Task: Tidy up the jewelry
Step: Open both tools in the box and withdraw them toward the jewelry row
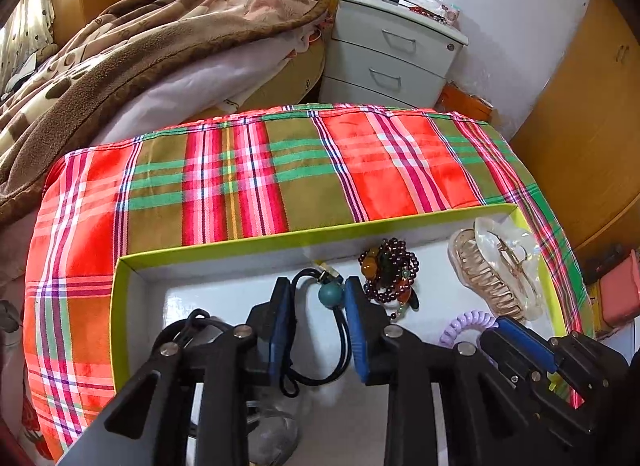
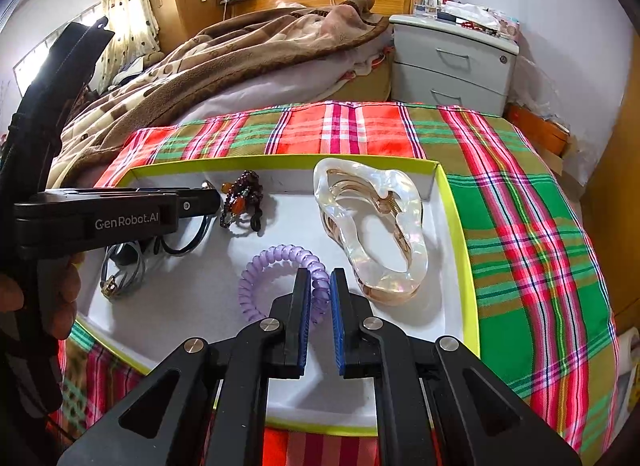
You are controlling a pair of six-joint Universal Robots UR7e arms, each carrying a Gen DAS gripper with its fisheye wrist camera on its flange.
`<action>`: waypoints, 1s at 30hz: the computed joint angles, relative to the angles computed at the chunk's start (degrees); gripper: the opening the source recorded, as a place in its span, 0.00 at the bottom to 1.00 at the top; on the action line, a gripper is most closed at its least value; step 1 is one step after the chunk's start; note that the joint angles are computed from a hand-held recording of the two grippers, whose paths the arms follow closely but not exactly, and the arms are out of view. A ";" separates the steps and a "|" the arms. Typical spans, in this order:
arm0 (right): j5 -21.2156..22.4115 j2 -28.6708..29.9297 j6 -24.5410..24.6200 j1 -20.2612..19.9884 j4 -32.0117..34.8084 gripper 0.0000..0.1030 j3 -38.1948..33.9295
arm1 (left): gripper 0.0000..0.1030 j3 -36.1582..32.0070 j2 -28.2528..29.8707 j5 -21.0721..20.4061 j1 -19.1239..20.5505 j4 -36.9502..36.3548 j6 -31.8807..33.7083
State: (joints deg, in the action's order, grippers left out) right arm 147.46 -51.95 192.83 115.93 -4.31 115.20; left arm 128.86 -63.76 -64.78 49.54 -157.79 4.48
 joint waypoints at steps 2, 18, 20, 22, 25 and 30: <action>-0.05 0.02 0.03 0.03 -0.02 0.10 0.00 | 0.29 0.04 0.00 0.16 -0.04 -0.02 -0.17; 0.28 -0.17 1.12 1.00 -0.65 0.25 0.38 | 0.37 0.75 -1.18 0.55 -0.51 0.28 -1.35; 0.47 -0.24 1.09 1.28 -0.91 0.28 0.48 | 0.38 1.02 -1.70 0.45 -0.66 0.29 -1.40; 0.50 -0.22 1.47 1.68 -0.78 0.29 0.51 | 0.40 1.54 -2.39 0.37 -0.99 0.17 -1.50; 0.95 -0.58 1.85 2.51 -1.30 0.30 1.03 | 0.41 2.30 -3.92 -0.23 -1.22 0.53 -2.12; 1.67 -1.12 3.21 4.08 -1.22 0.31 1.81 | 0.43 4.80 -7.45 0.81 -2.40 -0.22 -2.75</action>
